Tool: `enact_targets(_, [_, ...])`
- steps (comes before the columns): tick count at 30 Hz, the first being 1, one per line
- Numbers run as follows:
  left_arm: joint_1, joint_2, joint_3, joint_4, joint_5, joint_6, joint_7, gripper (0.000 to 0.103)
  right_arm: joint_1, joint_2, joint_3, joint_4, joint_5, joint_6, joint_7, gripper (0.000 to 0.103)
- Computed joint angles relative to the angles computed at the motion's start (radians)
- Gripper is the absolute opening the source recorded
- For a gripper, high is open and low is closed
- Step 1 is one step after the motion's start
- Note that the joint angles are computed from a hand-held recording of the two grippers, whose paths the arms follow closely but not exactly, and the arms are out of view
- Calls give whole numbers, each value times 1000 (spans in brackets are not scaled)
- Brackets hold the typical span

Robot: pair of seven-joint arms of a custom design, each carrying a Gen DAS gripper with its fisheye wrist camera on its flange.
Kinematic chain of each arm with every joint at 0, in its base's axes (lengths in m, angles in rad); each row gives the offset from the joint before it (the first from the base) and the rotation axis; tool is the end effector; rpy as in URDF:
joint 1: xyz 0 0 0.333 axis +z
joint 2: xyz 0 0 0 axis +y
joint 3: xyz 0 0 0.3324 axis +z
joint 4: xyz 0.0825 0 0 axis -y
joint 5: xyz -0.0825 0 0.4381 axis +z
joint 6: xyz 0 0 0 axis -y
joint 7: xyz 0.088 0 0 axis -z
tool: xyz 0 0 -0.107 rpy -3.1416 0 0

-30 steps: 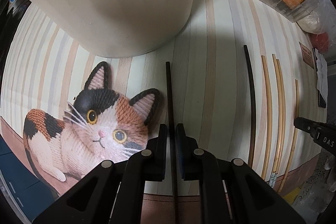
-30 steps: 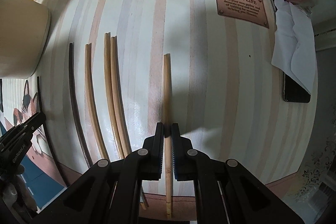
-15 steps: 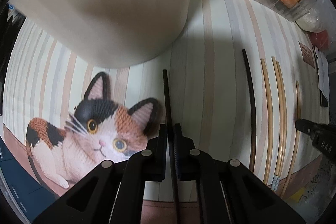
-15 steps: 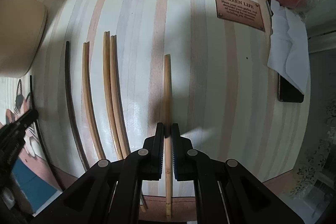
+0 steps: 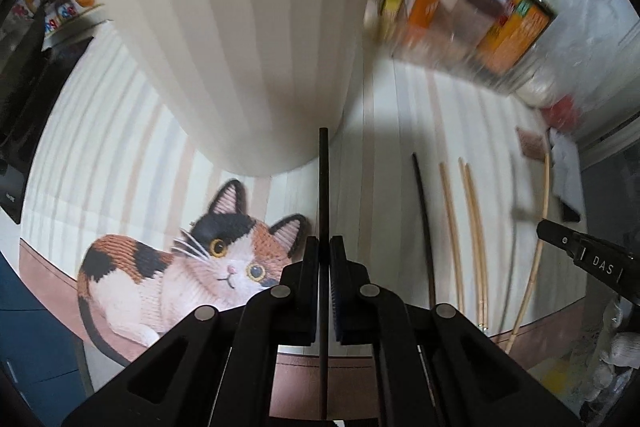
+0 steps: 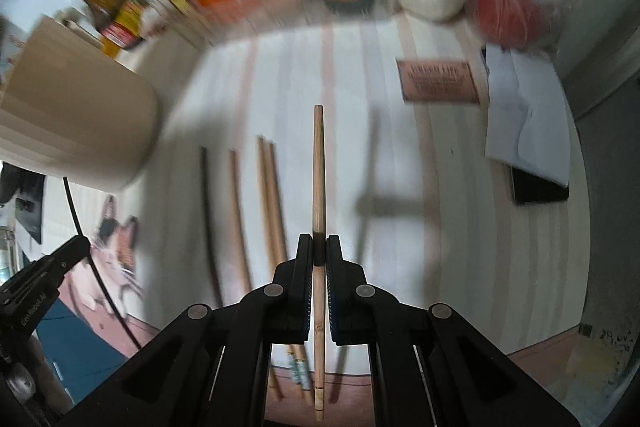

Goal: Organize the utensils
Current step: 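Lift both chopsticks and carry them over the cream utensil holder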

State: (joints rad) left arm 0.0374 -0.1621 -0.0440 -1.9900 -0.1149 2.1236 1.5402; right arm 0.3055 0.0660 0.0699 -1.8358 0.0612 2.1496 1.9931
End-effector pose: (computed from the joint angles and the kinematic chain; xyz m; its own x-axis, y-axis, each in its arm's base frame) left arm 0.5879 -0.0103 0.5662 0.0524 -0.9923 0.1126 -0.9549 -0.0828 -0.2850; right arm 0.6106 0.2424 0.5129 -0.0580 -0.9859 -0.1571 -0.9763 0.0889 -0.1972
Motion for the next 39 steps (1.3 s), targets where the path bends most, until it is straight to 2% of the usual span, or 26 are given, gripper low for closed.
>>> enact_targets(4, [5, -58, 14, -20, -25, 30, -1, 3, 4, -35, 6, -23, 4, 74, -1, 6])
enact_targets(10, [14, -134, 46, -24, -38, 83, -3, 3, 6, -35, 13, 49, 45, 160, -60, 6])
enact_targets(19, [31, -189, 92, 69, -42, 185, -26, 3, 42, 36, 37, 272, 134, 291, -150, 6])
enact_targets(23, [38, -162, 102, 148, -43, 228, -34, 2, 81, 138, 42, 452, 112, 338, -163, 6])
enact_targets(27, [55, -97, 105, 246, -33, 285, -42, 2, 142, 269, 17, 657, 27, 368, -120, 6])
enact_targets(33, [79, 17, 98, 369, -61, 283, -13, 3, 220, 485, -39, 968, -61, 336, -49, 6])
enact_targets(36, [98, 83, 84, 425, -74, 263, -4, 3, 245, 545, -65, 1036, -92, 342, -27, 6])
enact_targets(39, [114, 131, 65, 461, -82, 241, 5, 3, 267, 553, -91, 1003, -129, 402, -10, 6])
